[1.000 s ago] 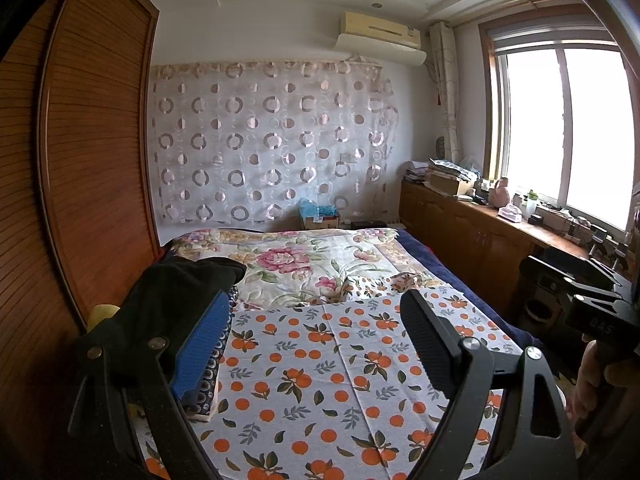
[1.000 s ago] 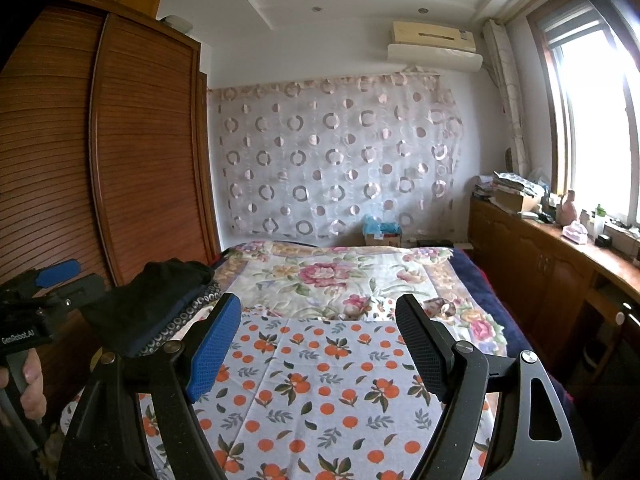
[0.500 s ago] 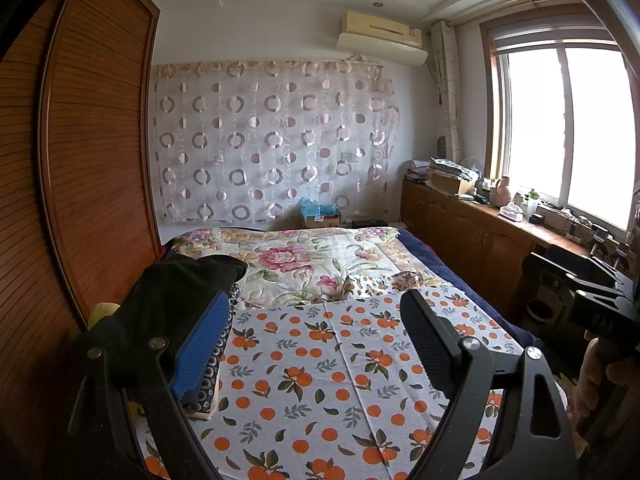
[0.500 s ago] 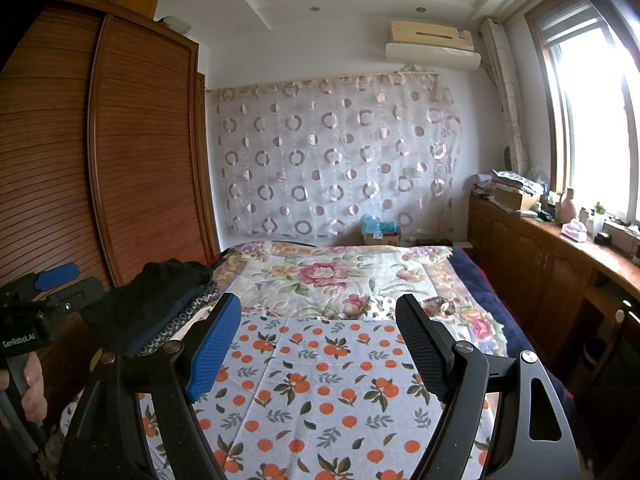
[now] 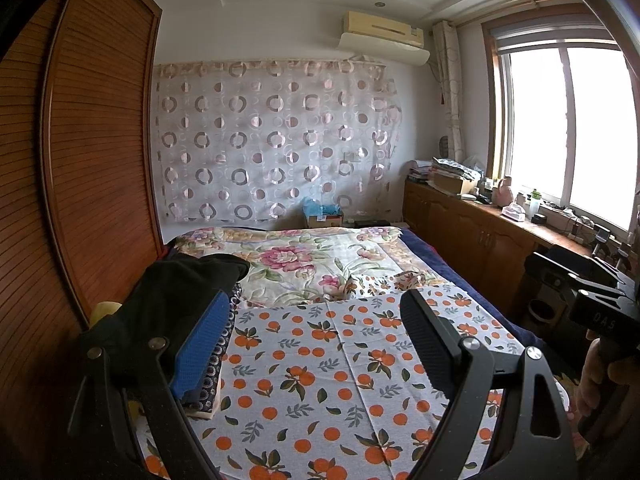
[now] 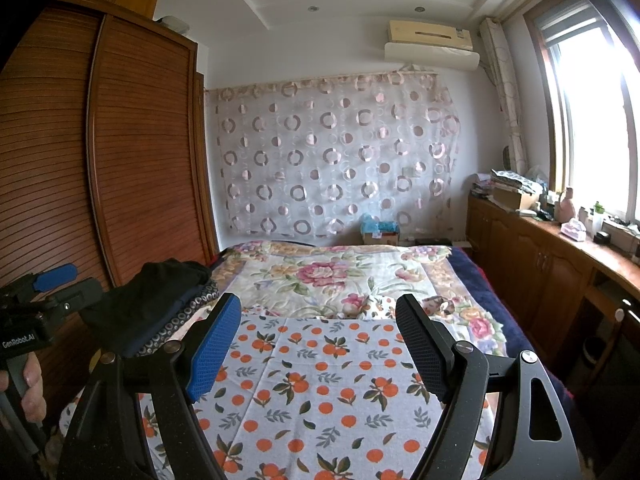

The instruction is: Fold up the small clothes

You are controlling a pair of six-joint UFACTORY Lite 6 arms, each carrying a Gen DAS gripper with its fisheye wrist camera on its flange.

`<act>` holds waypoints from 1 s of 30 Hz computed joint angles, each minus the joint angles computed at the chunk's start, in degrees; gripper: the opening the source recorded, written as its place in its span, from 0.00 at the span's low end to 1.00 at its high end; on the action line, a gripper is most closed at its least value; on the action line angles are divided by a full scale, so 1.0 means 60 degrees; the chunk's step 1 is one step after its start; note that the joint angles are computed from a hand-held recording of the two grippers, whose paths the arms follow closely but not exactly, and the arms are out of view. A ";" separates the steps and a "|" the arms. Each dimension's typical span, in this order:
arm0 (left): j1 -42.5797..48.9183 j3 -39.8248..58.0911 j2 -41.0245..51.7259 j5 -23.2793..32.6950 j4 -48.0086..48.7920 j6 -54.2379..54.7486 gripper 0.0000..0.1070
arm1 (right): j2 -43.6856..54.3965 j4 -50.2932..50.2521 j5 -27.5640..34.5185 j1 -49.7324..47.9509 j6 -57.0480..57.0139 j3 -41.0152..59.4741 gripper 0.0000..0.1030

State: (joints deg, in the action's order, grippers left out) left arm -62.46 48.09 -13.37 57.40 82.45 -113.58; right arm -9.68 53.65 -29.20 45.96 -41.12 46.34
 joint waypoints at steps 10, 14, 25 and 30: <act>-0.0003 0.0028 0.0044 0.0005 0.0003 -0.0014 0.82 | -0.0015 0.0016 0.0011 -0.0010 -0.0032 -0.0005 0.79; -0.0003 0.0024 0.0041 -0.0003 0.0006 -0.0014 0.82 | 0.0014 0.0008 -0.0010 0.0007 0.0001 0.0003 0.79; -0.0011 0.0039 0.0067 0.0018 0.0006 -0.0017 0.82 | -0.0026 -0.0046 0.0022 -0.0036 0.0034 -0.0029 0.79; -0.0016 0.0032 0.0059 0.0018 0.0001 -0.0026 0.82 | -0.0043 -0.0087 0.0051 -0.0061 0.0063 -0.0043 0.79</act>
State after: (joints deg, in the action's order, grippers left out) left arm -62.55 48.28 -13.02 57.51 82.45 -113.74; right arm -9.94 53.13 -28.90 45.60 -40.75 46.08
